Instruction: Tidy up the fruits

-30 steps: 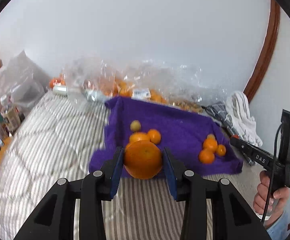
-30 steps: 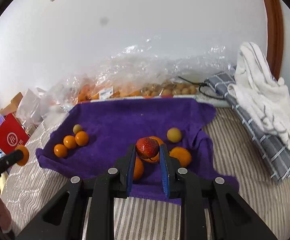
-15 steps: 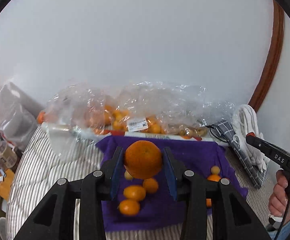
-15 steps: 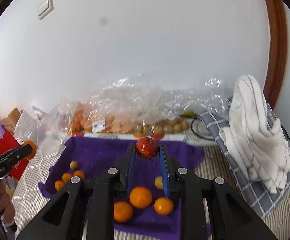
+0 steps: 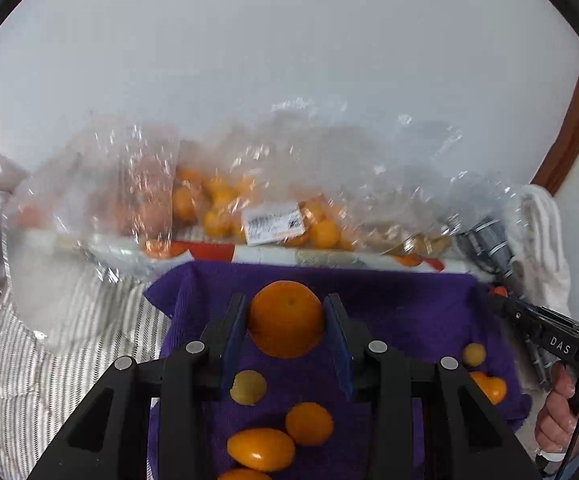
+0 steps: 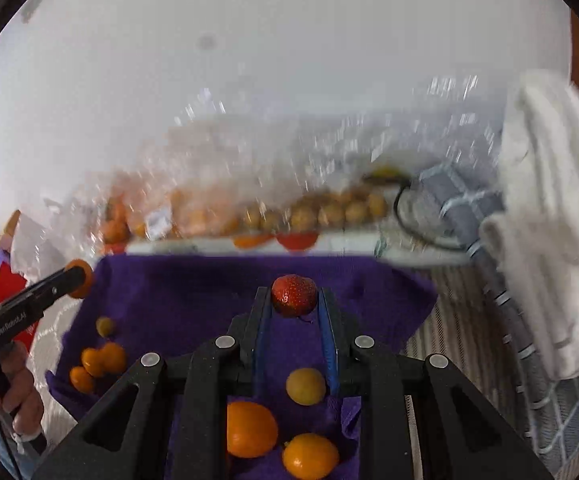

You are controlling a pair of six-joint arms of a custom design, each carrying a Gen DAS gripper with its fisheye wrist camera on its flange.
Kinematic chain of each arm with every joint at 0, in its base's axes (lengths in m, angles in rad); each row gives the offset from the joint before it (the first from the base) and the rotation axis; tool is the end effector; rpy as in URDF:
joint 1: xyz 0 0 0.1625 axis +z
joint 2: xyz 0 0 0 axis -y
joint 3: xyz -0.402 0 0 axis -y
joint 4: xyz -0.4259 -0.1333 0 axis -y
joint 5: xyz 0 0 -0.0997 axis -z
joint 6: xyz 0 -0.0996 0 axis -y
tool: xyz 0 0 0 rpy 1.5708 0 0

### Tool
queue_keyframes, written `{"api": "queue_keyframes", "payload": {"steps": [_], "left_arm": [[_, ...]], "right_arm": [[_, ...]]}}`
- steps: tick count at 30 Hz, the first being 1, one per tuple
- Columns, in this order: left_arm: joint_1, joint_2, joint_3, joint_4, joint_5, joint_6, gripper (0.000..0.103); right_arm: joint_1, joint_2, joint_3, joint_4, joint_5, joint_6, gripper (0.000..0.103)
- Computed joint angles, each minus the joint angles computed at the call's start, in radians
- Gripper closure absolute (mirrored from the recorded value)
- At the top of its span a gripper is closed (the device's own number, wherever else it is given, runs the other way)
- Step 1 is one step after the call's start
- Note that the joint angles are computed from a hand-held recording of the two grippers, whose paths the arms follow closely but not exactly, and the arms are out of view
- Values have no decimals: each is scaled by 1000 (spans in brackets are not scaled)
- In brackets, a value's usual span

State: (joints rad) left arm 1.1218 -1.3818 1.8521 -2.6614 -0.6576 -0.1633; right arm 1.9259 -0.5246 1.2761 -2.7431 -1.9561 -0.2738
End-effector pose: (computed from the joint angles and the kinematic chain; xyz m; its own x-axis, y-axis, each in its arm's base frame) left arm -0.0570 -0.6071 0.3728 -0.7978 -0.2663 -0.5409 0.2265 0.6990 -0.6783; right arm 0.3638 -0.7054 0.0296 -0.8021 -0.4030 0.4407 -0.5549 0.7757 -0.3005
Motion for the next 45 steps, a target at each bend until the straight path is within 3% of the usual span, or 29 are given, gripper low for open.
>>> {"api": "queue_keyframes", "payload": {"steps": [13,23,27,30,38,41,45], "left_arm": [[48,28,-56,179,-42,-83,66],[54,38,-74,293,-20,-159,66],[50,41,-72,311,-11,-165,66],[43,44,-74,309,-17,-153,66],[-8,6,-46,253,-9,-128,64],[-53,-30,-16,221,17,-125,64],[-132,-103,63,188,72,-136,64]], "right_arm": [[10,71,-77,147,-65,-14,79],[15,90,-102,209,-102,-1,79],[17,98,-110,217,-106,-9,63],[21,96,-100,184,-110,-33,57],[47,30,-25,81,-93,-49,55],[65,-25,57,-8,-78,-51,51],[102,-88,156,-90,-119,-46,51]]}}
